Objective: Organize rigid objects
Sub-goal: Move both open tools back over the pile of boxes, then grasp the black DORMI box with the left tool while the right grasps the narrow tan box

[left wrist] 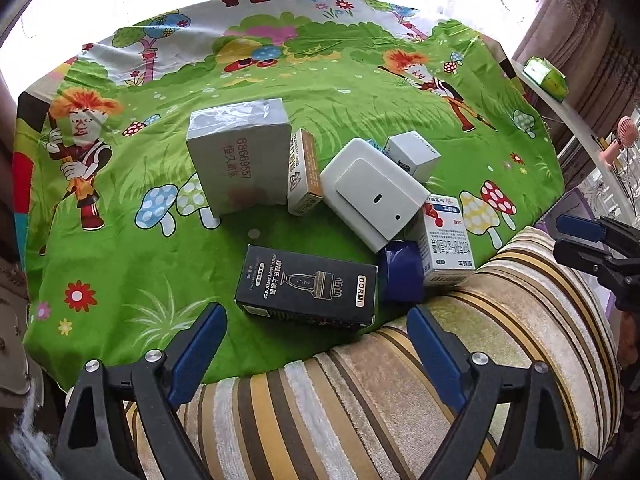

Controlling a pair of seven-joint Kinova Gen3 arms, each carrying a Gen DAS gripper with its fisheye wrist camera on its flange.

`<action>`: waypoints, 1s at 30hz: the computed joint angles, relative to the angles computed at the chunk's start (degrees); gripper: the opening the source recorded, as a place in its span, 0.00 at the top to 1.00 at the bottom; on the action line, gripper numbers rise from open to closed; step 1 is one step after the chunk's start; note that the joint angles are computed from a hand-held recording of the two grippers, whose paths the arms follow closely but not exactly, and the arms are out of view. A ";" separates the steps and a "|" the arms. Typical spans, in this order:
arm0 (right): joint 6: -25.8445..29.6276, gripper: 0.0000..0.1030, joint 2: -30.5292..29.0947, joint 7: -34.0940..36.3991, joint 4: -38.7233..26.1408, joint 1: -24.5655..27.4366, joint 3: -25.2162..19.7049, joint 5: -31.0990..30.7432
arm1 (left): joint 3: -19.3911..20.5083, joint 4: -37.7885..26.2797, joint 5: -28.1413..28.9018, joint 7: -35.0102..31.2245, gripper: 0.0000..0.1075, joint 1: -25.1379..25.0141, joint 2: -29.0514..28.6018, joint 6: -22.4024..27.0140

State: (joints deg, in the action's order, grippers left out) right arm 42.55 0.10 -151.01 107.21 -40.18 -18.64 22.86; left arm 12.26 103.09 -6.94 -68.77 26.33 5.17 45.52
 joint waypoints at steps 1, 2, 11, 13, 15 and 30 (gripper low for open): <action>0.16 0.32 0.62 0.20 -0.56 -0.09 -0.05 0.08 | 0.03 -0.53 0.22 -0.71 0.13 -0.14 0.68 0.51; 0.32 0.31 1.19 0.56 -1.11 -0.25 0.01 0.06 | 0.01 -1.12 0.20 -1.12 0.13 -0.14 1.39 1.18; 2.11 0.31 5.79 3.33 -6.07 -3.05 1.90 1.73 | -0.93 -3.85 -0.04 -3.19 0.13 0.45 4.97 3.46; 3.13 0.28 7.04 4.25 -7.62 -4.07 2.34 2.70 | -1.06 -4.41 0.12 -3.72 0.13 0.50 5.76 4.05; 4.88 0.24 8.47 4.22 -9.42 -5.72 2.85 4.64 | -1.32 -4.87 -0.88 -3.28 0.13 1.13 6.43 4.53; 17.13 0.16 19.21 7.87 -22.37 -15.90 7.77 12.37 | -2.41 0.16 0.42 -0.27 0.20 0.01 2.77 -1.76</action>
